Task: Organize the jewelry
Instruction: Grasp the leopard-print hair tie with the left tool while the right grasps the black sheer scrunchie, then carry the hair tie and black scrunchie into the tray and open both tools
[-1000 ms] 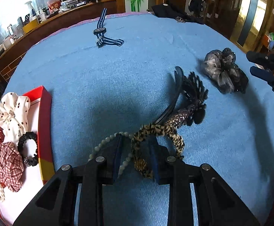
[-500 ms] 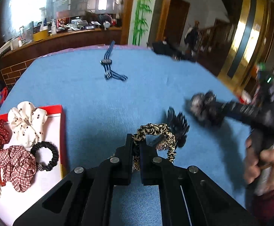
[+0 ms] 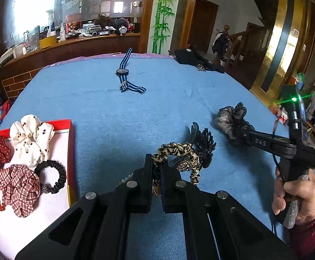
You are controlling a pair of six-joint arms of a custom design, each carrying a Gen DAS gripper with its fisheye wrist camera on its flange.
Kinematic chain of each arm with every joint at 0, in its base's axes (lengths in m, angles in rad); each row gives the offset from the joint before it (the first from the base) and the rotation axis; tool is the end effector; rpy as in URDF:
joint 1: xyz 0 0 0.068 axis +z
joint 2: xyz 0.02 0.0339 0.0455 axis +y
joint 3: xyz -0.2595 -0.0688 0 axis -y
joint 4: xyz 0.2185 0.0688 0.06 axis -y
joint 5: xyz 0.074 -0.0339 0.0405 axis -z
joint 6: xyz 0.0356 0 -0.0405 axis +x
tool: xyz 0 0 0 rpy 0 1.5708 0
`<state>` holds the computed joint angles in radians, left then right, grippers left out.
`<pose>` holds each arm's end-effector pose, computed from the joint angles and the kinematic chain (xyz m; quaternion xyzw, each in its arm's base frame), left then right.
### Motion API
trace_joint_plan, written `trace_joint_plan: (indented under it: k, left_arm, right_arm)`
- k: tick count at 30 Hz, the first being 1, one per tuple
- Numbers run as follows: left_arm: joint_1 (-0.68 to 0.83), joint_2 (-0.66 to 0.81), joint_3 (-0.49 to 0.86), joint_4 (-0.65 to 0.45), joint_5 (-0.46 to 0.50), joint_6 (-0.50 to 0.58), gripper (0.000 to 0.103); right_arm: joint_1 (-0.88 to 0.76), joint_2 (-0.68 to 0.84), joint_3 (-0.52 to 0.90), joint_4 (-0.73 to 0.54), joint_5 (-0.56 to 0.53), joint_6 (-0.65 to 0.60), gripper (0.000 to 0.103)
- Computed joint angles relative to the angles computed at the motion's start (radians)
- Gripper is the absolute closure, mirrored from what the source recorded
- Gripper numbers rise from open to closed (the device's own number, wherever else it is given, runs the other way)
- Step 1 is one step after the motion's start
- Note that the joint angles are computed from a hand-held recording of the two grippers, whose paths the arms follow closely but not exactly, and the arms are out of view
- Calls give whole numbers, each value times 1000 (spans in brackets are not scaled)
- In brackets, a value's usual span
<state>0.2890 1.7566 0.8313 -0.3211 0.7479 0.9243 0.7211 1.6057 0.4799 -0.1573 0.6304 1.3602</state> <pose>0.2745 0.0564 0.1352 0.3430 0.8543 -0.2105 0.3290 0.1689 0.1205 0.1029 0.3378 0.8793 -0.0376 0.3336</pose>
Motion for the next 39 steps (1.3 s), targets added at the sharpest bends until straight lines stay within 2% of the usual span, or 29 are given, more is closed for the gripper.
trace_joint_plan:
  k: [8,20,29,39]
  left_arm:
    - [-3,-4,-27,69,-19,-34,98]
    - [-13,-18,-64,153,-44,-71,98]
    - [-9,-25,-83,199,-55,-84,98]
    - [-7,-37,-96,221,-60,-89,98]
  right_arm:
    - [101,-100,-2,-84,119,109,78]
    - [183,-128,31,-119,209,137,78]
    - [241,-109,69,-110,265,95,78]
    - [262,-92,85,-78,274,46,78]
